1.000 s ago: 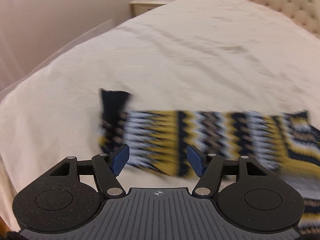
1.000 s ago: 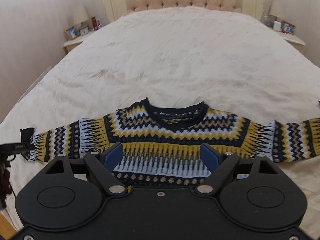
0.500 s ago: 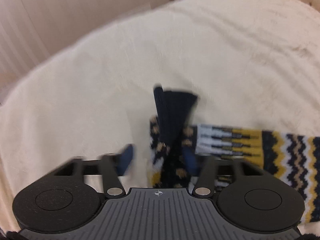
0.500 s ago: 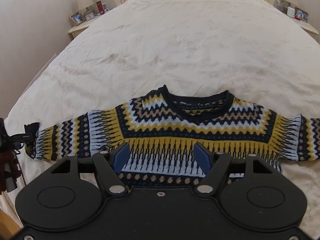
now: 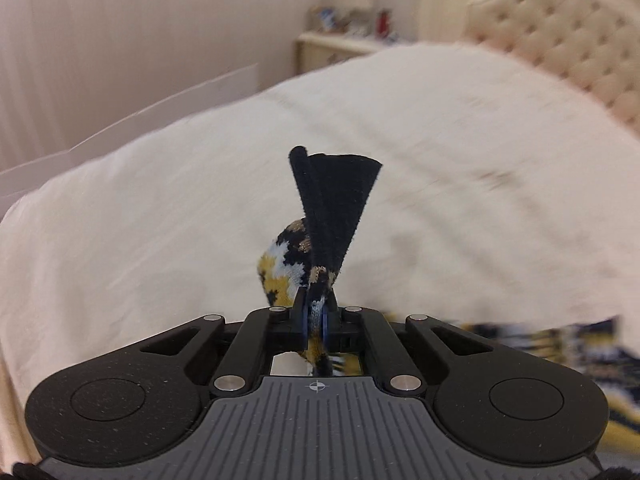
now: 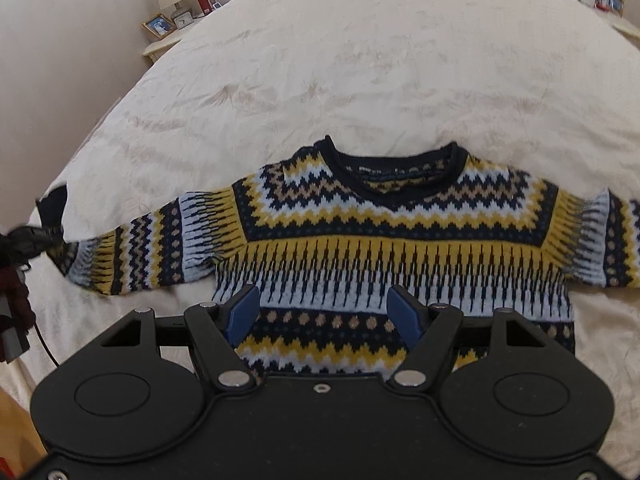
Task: Fold small clothes
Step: 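Carry the held cuff across the sweater body and release it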
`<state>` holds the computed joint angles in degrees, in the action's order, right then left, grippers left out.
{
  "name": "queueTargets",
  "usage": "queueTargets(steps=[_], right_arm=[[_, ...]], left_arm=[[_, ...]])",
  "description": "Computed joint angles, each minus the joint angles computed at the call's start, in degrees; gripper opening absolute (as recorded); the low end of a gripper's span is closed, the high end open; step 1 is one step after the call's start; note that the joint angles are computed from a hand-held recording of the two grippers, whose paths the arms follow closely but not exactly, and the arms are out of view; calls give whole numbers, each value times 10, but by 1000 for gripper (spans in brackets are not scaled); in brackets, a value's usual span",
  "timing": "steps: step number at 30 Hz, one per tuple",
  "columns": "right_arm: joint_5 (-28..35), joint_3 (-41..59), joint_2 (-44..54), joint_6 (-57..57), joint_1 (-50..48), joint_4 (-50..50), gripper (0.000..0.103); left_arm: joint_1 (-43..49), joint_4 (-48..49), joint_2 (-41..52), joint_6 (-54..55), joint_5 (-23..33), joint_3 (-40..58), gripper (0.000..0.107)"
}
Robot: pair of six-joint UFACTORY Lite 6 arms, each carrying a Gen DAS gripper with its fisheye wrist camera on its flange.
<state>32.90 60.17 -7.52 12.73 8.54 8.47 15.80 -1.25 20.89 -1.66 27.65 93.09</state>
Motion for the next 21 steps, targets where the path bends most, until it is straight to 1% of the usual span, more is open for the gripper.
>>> queueTargets(steps=[2,4,8,12,14,16,18,21], right_arm=[[0,-16,-12,-58,-25,44,73],[10,-28,-26,-125,-58,92,73],[42,-46,-50,-250,-143,178,73],[82,-57,-60,-356,-239,240,73],[100,-59,-58,-397,-283,259,73],[117,-60,-52,-434,-324,272,73],[128,-61,-47,-459,-356,277,73],[141,-64,-39,-486,-396,279,73]], left_arm=[[-32,-14,-41,-2,-2,-21,6],[-79,-6,-82,-28,0,-38,6],[-188,24,-109,-87,-7,-46,6],[-282,28,-66,-124,-18,-14,6],[-308,8,-51,-111,-37,-24,6],[-334,-30,-19,-86,-42,-10,6],[-364,-30,2,-91,-50,-8,6],[-397,-64,27,-59,-58,-10,7]])
